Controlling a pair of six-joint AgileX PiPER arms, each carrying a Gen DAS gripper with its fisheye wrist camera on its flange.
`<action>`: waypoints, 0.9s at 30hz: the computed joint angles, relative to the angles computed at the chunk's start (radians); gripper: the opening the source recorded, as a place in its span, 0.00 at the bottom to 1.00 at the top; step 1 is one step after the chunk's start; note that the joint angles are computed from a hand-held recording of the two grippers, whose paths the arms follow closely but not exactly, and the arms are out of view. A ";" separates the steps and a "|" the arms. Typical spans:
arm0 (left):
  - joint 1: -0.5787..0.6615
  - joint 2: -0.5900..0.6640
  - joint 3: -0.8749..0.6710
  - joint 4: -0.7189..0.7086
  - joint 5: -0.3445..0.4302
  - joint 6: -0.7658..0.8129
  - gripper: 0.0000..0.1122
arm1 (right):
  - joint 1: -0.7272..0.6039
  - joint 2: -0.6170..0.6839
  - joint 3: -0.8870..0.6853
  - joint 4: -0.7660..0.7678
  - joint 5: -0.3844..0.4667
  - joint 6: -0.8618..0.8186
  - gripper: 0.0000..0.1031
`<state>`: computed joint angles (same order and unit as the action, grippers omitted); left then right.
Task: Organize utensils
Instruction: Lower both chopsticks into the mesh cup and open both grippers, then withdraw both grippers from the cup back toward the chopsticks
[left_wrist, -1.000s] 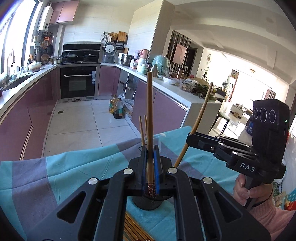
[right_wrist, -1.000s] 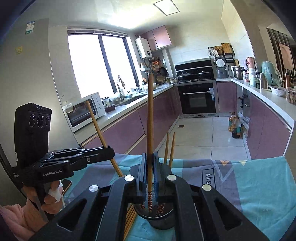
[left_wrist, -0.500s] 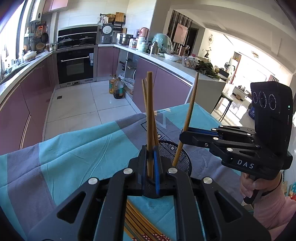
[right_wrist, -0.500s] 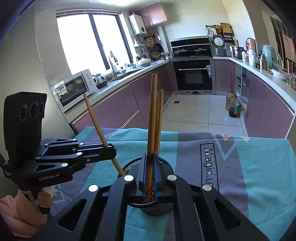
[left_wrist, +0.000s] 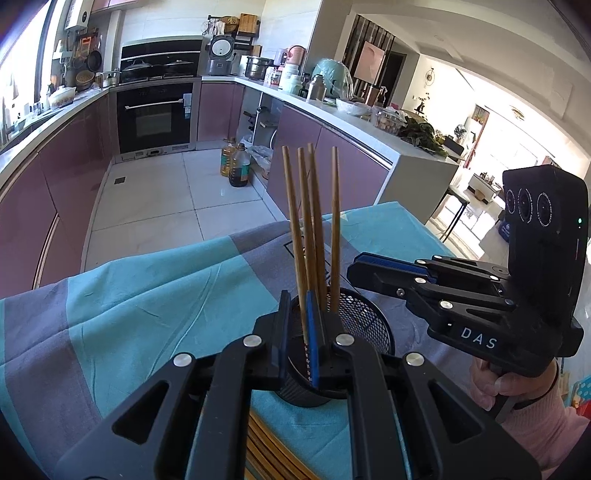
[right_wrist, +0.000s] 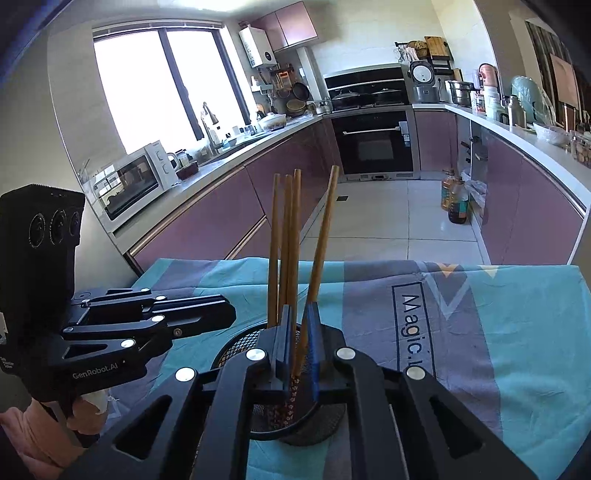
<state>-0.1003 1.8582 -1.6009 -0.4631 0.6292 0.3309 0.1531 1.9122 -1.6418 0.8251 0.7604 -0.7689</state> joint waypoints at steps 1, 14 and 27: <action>0.002 -0.009 0.011 0.000 -0.008 0.001 0.07 | -0.003 -0.005 0.010 0.015 -0.001 -0.011 0.08; -0.038 -0.267 0.369 0.318 -0.291 -0.264 0.32 | -0.034 -0.176 0.245 0.253 0.013 -0.311 0.32; -0.087 -0.418 0.677 1.056 -0.380 -1.004 0.51 | 0.068 -0.251 0.473 0.265 -0.032 -0.415 0.47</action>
<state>-0.1872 1.4405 -0.9241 0.5931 0.2492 -0.6734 0.2207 1.6612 -1.1688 1.0896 0.7288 -1.1837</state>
